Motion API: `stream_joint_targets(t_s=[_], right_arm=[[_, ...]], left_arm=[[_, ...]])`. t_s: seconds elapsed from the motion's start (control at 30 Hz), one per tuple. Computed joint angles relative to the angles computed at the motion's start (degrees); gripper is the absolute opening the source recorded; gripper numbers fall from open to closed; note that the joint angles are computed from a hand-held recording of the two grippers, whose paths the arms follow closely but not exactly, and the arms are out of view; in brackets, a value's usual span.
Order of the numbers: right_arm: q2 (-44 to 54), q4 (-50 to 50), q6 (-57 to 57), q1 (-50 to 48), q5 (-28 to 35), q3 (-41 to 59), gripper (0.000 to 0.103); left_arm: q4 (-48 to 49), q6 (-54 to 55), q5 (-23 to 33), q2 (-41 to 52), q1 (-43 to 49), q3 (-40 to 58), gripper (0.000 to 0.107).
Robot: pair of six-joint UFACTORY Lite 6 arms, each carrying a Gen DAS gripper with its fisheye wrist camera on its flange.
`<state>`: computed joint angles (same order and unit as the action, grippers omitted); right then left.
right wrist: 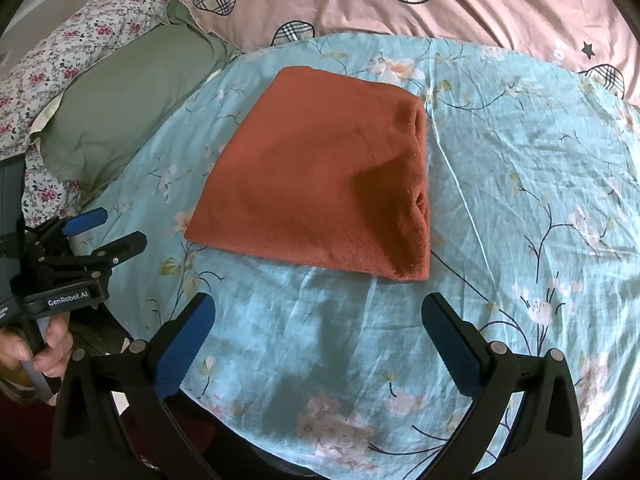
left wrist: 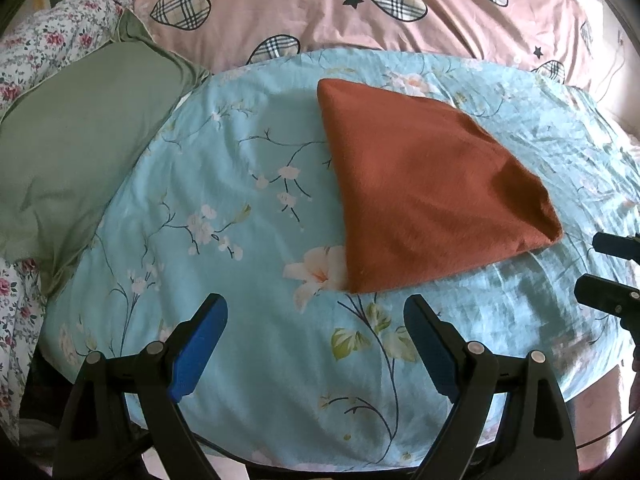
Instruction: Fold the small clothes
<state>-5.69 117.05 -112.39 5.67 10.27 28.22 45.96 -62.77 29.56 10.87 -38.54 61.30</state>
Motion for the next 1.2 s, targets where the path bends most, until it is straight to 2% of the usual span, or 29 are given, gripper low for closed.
stream_joint_targets(t_s=[0.4,1.2], right_arm=[[-0.49,2.49,-1.34,0.96,-0.54,-0.37,0.103],[-1.4,1.0,0.23,1.25,-0.91,-0.55,0.103]], left_arm=[[-0.03,-0.41,0.07,-0.26,-0.49,-0.04,0.091],[-0.47,0.58,-0.37,0.15,-0.29,0.42,0.091]])
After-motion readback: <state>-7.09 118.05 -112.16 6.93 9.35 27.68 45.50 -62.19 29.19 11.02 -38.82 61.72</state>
